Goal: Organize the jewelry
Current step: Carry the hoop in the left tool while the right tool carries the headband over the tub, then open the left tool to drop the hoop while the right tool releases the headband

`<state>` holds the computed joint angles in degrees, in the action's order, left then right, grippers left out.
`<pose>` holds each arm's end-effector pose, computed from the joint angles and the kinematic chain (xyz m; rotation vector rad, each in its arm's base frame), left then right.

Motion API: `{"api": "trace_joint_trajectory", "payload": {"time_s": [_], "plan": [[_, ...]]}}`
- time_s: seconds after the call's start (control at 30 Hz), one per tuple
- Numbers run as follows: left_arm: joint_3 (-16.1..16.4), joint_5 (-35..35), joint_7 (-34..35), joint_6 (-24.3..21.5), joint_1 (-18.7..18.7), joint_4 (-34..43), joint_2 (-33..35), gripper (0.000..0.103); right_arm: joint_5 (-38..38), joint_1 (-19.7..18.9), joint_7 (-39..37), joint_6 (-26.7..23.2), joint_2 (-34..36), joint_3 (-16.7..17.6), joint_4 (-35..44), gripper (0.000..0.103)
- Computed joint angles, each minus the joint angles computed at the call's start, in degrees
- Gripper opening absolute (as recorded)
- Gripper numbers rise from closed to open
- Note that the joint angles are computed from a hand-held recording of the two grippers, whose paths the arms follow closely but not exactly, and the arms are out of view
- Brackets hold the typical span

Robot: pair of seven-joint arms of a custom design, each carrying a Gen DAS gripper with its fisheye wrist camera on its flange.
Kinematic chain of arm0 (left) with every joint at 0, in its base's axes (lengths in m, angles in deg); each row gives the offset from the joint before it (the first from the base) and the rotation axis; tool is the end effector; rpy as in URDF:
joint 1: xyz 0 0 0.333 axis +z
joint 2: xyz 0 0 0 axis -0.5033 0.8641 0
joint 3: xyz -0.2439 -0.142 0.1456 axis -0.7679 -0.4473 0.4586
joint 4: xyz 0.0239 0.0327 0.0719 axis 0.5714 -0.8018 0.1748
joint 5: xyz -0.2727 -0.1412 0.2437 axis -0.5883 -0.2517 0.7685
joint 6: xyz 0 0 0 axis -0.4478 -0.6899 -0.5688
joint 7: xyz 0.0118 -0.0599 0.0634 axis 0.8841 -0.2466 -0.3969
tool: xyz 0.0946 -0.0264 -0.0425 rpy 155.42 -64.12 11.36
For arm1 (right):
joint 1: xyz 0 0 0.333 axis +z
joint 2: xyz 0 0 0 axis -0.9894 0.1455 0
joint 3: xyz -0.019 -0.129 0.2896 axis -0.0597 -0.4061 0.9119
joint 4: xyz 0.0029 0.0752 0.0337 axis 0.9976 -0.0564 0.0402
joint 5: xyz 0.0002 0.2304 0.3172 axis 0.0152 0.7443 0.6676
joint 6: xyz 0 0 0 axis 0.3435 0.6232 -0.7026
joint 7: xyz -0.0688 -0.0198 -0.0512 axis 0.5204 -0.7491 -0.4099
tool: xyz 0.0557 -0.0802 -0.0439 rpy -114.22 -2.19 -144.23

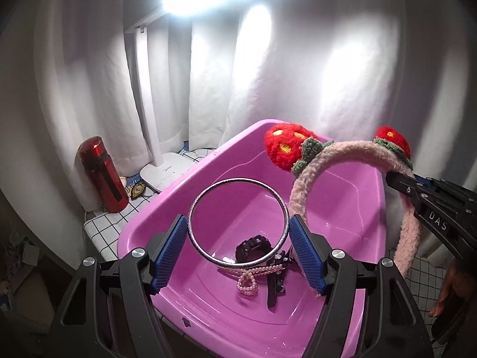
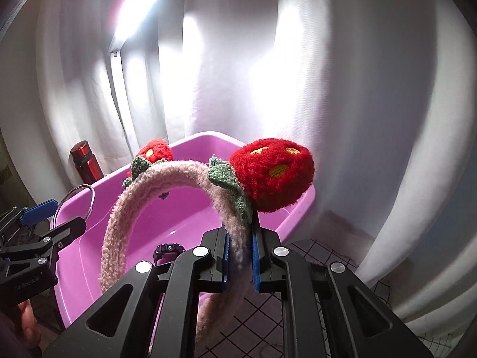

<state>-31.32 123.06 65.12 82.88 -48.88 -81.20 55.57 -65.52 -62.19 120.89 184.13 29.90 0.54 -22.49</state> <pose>0.4504 -0.3375 0.6393 -1.9292 1.3849 -0.7048 0.5833 0.2721 0.6499 -2.0313 1.1442 -0.5236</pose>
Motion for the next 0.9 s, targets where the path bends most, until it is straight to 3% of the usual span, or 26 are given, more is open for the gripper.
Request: {"api": "trace_joint_trajectory", "payload": {"time_s": [0.37, 0.67, 0.77, 0.83, 0.9], "plan": [[2.8, -4.93, 5.05, 4.09, 2.42, -1.36, 1.47, 0.069, -8.99, 3.38, 6.82, -9.15, 11.0, -0.56, 13.59, 0.012], [3.7, -8.75, 8.33, 5.13, 2.73, -1.04, 2.79, 0.069, -11.93, 4.92, 9.5, -13.87, 14.94, -1.29, 18.52, 0.014], [3.84, -9.25, 8.89, 5.55, 2.89, -1.06, 2.77, 0.07, -12.78, 5.39, 10.63, -15.01, 15.52, -1.59, 19.31, 0.026], [3.83, -9.5, 9.33, 5.08, 2.91, -0.72, 2.97, 0.074, -12.55, 5.36, 10.34, -16.77, 16.21, -1.4, 20.4, 0.044], [3.89, -9.79, 9.27, 5.39, 2.95, -0.88, 2.75, 0.081, -13.59, 5.69, 10.85, -15.82, 15.47, -1.78, 19.34, 0.047]]}}
